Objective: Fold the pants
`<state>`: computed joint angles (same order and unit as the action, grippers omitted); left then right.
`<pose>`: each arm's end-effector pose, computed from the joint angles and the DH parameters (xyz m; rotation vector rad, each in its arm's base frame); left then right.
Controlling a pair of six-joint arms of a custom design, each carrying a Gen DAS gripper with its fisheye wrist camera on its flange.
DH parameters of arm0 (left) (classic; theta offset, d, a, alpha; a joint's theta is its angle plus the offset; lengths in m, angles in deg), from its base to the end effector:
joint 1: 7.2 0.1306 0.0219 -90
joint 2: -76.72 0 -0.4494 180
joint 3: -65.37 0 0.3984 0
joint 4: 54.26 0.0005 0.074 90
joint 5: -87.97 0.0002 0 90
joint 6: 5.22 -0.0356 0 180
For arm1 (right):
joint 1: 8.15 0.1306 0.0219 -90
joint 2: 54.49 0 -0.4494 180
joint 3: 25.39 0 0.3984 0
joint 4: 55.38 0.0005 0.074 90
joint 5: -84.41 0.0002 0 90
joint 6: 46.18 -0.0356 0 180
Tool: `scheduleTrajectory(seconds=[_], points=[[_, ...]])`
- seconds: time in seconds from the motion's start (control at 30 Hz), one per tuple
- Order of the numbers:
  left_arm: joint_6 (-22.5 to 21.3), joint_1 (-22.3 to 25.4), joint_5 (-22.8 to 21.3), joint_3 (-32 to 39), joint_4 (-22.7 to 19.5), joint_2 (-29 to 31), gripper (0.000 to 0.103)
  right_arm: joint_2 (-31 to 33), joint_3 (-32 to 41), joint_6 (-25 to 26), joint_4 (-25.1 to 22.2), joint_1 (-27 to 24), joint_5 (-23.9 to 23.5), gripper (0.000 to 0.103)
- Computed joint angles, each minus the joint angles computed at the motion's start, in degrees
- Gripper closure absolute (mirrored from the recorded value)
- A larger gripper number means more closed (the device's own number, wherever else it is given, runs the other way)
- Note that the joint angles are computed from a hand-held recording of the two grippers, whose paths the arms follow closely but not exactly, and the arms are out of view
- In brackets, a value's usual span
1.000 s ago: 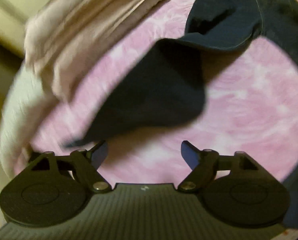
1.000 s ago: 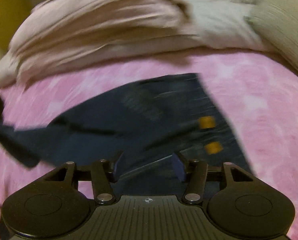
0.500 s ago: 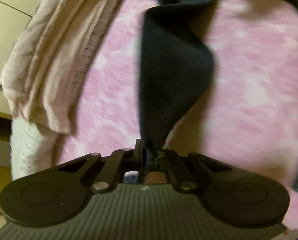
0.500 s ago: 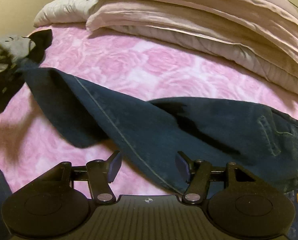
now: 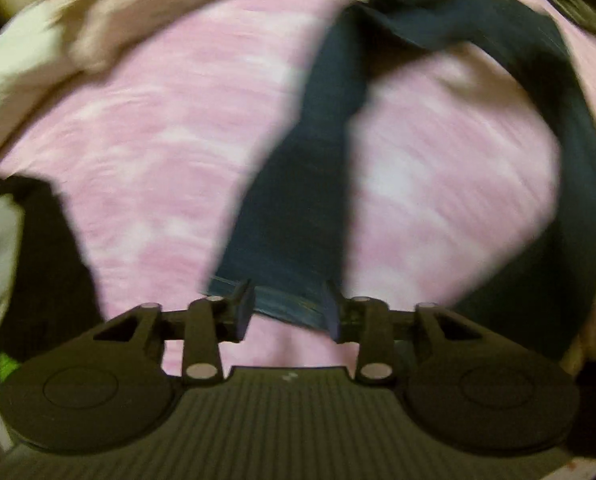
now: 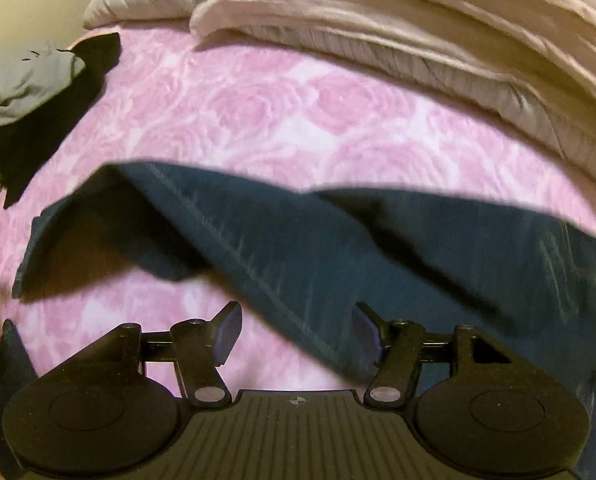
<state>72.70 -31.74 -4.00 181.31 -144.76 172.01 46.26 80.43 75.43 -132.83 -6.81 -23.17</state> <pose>0.4312 -0.1961 0.6156 0.8679 2.6498 -0.0061 0.5347 0.0228 0.5044 -0.8435 2.6197 0.2993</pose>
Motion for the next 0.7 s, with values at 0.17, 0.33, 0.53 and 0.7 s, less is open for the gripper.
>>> scheduleTrajectory(seconds=[0.17, 0.33, 0.53, 0.7], points=[[6.89, 5.81, 3.50, 1.34, 1.20, 5.70, 0.056, 2.12, 2.72, 8.89, 3.14, 2.17, -0.40, 0.045], [4.56, 8.23, 6.62, 0.39, -1.87, 10.51, 0.056, 3.94, 3.79, 12.58, 5.58, 2.69, 1.60, 0.044], [0.96, 7.87, 6.47, 1.79, -2.68, 10.27, 0.098, 6.63, 4.95, 19.85, 9.47, 1.84, 5.25, 0.044], [-0.55, 9.38, 2.65, 8.89, -2.27, 9.27, 0.098, 11.81, 10.48, 25.78, 8.77, 1.46, 6.73, 0.043]])
